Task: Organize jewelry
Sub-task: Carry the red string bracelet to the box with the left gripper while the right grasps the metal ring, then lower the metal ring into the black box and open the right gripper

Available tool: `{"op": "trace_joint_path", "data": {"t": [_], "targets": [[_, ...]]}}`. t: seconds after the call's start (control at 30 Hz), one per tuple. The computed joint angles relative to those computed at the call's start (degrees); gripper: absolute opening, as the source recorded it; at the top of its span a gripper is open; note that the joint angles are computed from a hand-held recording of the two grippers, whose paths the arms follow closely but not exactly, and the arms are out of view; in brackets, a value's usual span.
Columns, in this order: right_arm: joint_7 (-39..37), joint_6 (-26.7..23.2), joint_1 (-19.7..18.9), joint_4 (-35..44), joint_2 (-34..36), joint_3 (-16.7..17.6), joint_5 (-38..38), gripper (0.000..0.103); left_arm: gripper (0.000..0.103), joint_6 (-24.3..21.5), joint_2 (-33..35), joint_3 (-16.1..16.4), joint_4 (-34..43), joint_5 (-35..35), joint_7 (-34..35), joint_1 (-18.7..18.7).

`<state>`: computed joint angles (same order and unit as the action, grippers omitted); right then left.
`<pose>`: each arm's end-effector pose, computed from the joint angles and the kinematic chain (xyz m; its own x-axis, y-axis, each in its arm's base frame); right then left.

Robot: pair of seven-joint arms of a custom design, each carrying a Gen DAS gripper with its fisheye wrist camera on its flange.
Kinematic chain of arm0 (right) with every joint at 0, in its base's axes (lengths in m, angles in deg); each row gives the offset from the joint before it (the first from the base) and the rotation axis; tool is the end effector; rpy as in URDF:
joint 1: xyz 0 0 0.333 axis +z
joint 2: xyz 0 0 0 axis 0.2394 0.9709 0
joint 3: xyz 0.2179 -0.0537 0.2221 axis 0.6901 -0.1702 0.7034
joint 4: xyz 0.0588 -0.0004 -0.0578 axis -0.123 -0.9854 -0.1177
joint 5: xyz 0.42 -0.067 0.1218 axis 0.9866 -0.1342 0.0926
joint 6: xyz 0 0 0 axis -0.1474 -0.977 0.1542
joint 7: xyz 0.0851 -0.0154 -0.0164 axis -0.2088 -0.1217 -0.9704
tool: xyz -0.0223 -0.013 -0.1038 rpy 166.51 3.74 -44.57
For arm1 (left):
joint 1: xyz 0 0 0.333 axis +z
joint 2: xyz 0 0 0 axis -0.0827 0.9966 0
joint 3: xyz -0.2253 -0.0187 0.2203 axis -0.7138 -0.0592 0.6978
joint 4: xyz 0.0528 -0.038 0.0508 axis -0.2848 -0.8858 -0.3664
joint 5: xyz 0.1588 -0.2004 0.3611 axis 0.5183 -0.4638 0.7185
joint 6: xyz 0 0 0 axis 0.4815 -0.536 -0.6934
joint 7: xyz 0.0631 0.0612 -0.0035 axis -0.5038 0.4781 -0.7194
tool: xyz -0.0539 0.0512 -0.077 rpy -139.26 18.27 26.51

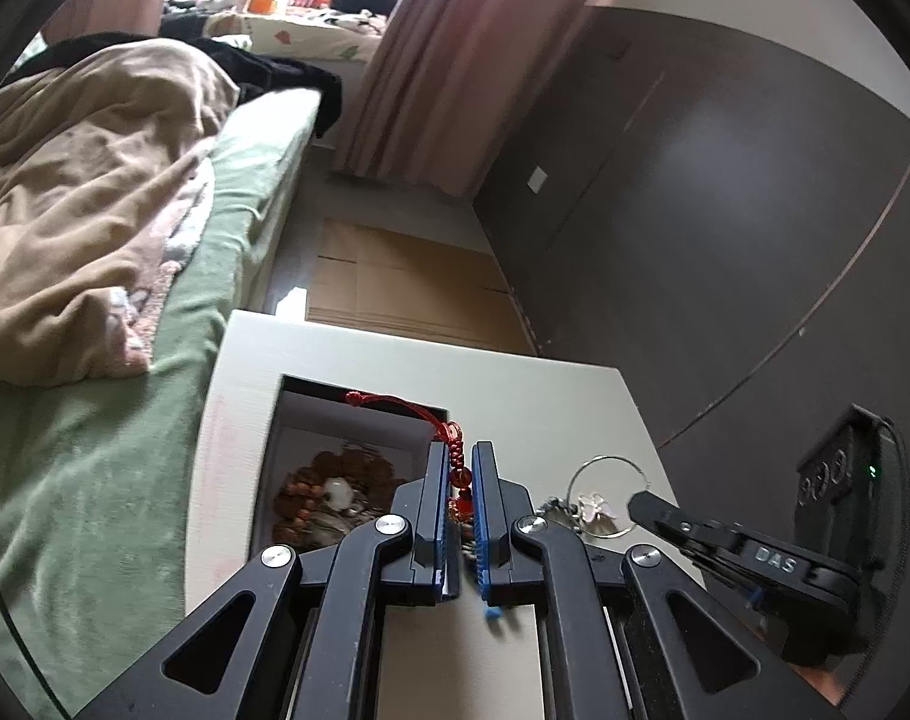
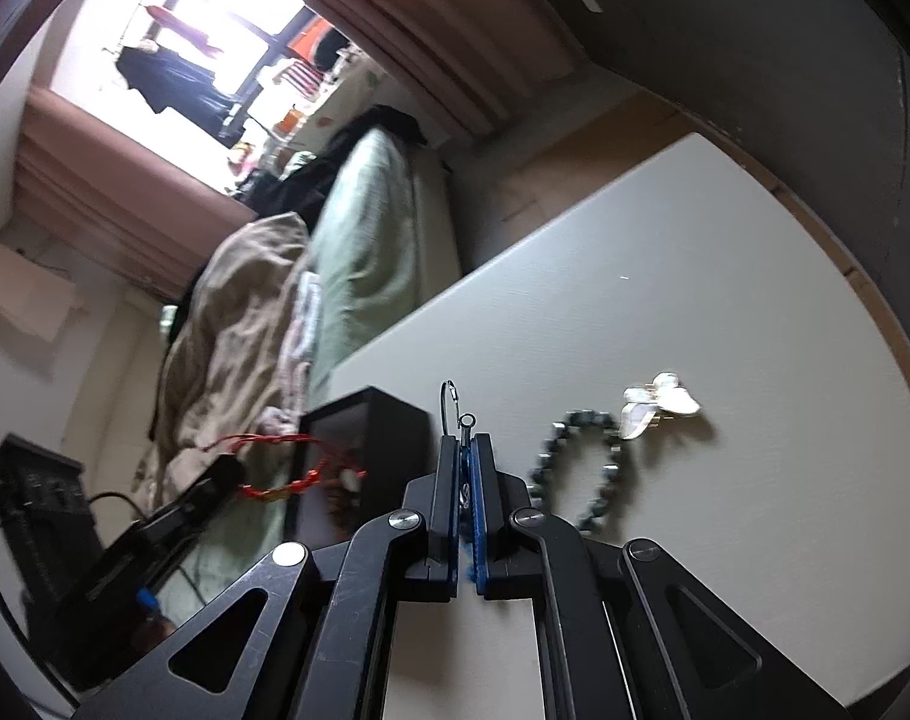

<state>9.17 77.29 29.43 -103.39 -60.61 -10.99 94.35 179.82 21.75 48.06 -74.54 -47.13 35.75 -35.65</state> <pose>0.4916 0.0983 0.3781 0.1206 -0.7436 -0.6577 -0.8598 0.2530 -0.4436 0.4513 -0.1212 0.4193 0.0343 -0.9088 0.4159 -0.7102 -0.3150 -0.6296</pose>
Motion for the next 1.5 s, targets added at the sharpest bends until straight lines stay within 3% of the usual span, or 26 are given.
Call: {"op": "trace_joint_path", "data": {"t": [0.2,0.33,0.37,0.4,0.47,0.53,0.7,0.77,1.0,1.13,1.2,1.23,1.27,1.33,1.5], "targets": [[-4.62,-1.1,1.19,0.45,-0.38,-0.09,5.61,0.005,0.008,-0.16,0.18,4.2,0.4,-1.79,1.42,-3.11],[-6.77,-1.8,1.59,1.18,0.15,0.29,8.16,0.005,0.011,-4.19,1.57,1.67,2.31,-2.89,2.79,-0.79],[-7.31,-2.25,1.61,1.29,0.22,0.28,8.62,0.005,0.026,-4.85,1.77,1.63,2.57,-3.83,3.33,-0.74],[-7.83,-2.7,1.68,1.57,0.43,0.34,9.09,0.005,0.048,-4.87,1.81,2.17,2.57,-5.29,3.95,-1.22],[-8.84,-3.47,1.78,1.87,0.63,0.51,9.9,0.005,0.074,-3.16,1.47,2.72,1.75,-7.91,4.7,-1.35],[-9.83,-4.4,1.91,2.31,0.98,0.69,10.45,0.005,0.076,-1.51,0.92,1.43,0.94,-8.28,3.93,0.59],[-12.23,-6.35,2.29,3.2,1.87,1.21,12.05,0.005,0.076,-1.08,-0.24,2.36,0.35,-7.62,2.71,1.55],[-13.02,-7.11,2.59,3.73,2.39,1.55,12.73,0.005,0.076,-0.93,-0.87,4.3,0.09,-7.8,2.89,0.41],[-14.43,-9.64,3.43,6.01,5.5,2.86,14.68,0.005,0.076,-0.62,-2.13,4.69,-0.88,-6.25,0.9,1.99],[-3.7,-4.39,4.09,8.63,8.94,5.53,1.36,0.009,0.076,-0.72,-2.69,4.96,-1.24,-5.48,0.51,2.07],[-1.67,-4.61,4.08,8.77,9.39,5.43,-0.68,0.01,0.076,-0.82,-3.09,4.77,-1.49,-5.06,0.37,2.32],[-1.25,-4.67,3.98,8.53,9.1,5.26,-0.65,0.018,0.076,-0.88,-3.22,4.7,-1.57,-4.85,0.33,2.44],[-0.84,-4.68,3.83,8.21,8.67,5.04,-0.75,0.042,0.076,-0.98,-3.35,4.65,-1.64,-4.69,0.31,2.53],[-2.23,-3.3,3.72,6.99,7.09,4.61,1.71,0.076,0.076,-1.16,-3.8,4.81,-1.91,-4.55,0.39,2.34],[-3.8,-4.21,3.02,4.76,3.93,2.9,3.98,0.079,0.076,-1.42,-4.33,4.13,-2.3,-4.31,0.16,2.84]]}}
